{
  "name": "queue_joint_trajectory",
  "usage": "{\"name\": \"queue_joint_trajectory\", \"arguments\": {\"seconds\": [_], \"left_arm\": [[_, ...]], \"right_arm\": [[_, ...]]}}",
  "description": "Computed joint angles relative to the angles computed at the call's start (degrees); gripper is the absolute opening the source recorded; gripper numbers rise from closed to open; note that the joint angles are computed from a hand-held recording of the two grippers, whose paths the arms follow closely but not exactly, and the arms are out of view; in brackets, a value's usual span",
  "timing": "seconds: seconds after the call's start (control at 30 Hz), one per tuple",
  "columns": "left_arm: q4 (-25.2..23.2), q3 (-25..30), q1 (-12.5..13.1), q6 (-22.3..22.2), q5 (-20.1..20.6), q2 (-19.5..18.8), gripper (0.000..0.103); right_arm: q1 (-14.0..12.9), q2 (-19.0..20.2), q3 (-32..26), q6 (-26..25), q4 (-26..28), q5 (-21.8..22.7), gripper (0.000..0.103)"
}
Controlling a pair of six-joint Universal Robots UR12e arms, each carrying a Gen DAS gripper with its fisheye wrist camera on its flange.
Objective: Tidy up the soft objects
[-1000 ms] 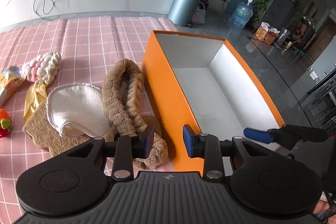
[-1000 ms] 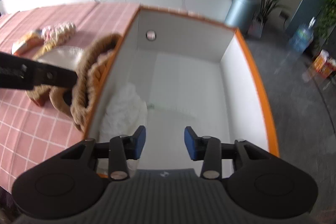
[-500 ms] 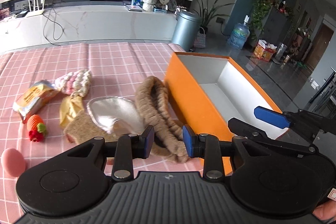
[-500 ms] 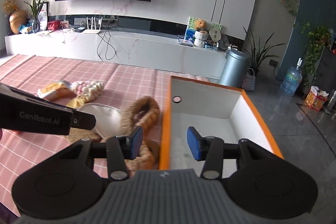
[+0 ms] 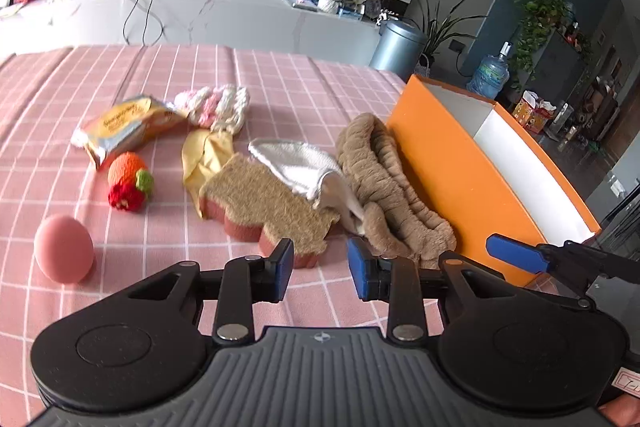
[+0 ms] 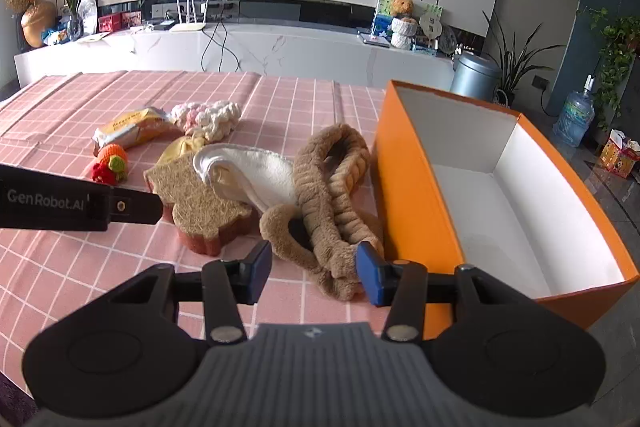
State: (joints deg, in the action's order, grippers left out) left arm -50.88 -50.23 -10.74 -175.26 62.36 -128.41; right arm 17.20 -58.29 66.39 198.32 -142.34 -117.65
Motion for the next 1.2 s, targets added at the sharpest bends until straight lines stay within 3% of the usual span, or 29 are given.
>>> {"name": "queue_joint_trajectory", "arguments": {"seconds": [0.13, 0.3, 0.4, 0.5, 0.63, 0.8, 0.93, 0.97, 1.0, 1.1, 1.2], "left_arm": [[-0.88, 0.47, 0.18, -1.42, 0.66, -0.61, 0.04], [-1.07, 0.66, 0.58, -3.35, -0.55, -1.42, 0.062], [-3.06, 2.49, 0.38, -5.03, -0.92, -2.6, 0.067], [-4.5, 4.46, -0.1, -6.18, 0.59, -3.83, 0.07], [-8.81, 8.47, -0.79, -8.07, 2.63, -6.05, 0.071], [-11.12, 11.17, -1.92, -7.36, 6.6, -7.63, 0.074], [-11.04, 12.36, -2.77, -4.03, 9.62, -8.53, 0.074], [-10.58, 12.19, -2.94, -2.88, 10.06, -8.53, 0.069], [-10.08, 11.79, -2.93, -2.06, 9.65, -8.39, 0.061], [-8.97, 10.49, -2.84, -1.09, 8.93, -7.74, 0.057], [-8.94, 10.12, -2.67, -0.73, 8.54, -7.46, 0.055]], "right_arm": [[0.0, 1.42, -1.74, -1.02, 1.09, -0.46, 0.047], [-0.23, 3.05, -3.64, -3.58, 1.84, -0.95, 0.047], [-0.48, 3.96, -4.7, -4.8, 2.5, -1.67, 0.047], [-1.0, 4.56, -5.43, -5.44, 2.3, 0.4, 0.047], [-1.04, 5.99, -7.22, -8.4, 3.19, 0.76, 0.047], [-1.44, 6.32, -7.37, -8.66, 4.3, 2.79, 0.049], [-1.26, 6.73, -7.26, -10.18, 4.05, 0.66, 0.065], [-1.28, 6.83, -7.34, -10.22, 4.2, 0.42, 0.065], [-1.37, 6.82, -7.33, -10.01, 4.59, 0.63, 0.064], [-1.53, 6.7, -7.02, -10.23, 4.23, 1.43, 0.05], [-1.35, 6.71, -6.91, -11.28, 4.01, 0.95, 0.025]]}}
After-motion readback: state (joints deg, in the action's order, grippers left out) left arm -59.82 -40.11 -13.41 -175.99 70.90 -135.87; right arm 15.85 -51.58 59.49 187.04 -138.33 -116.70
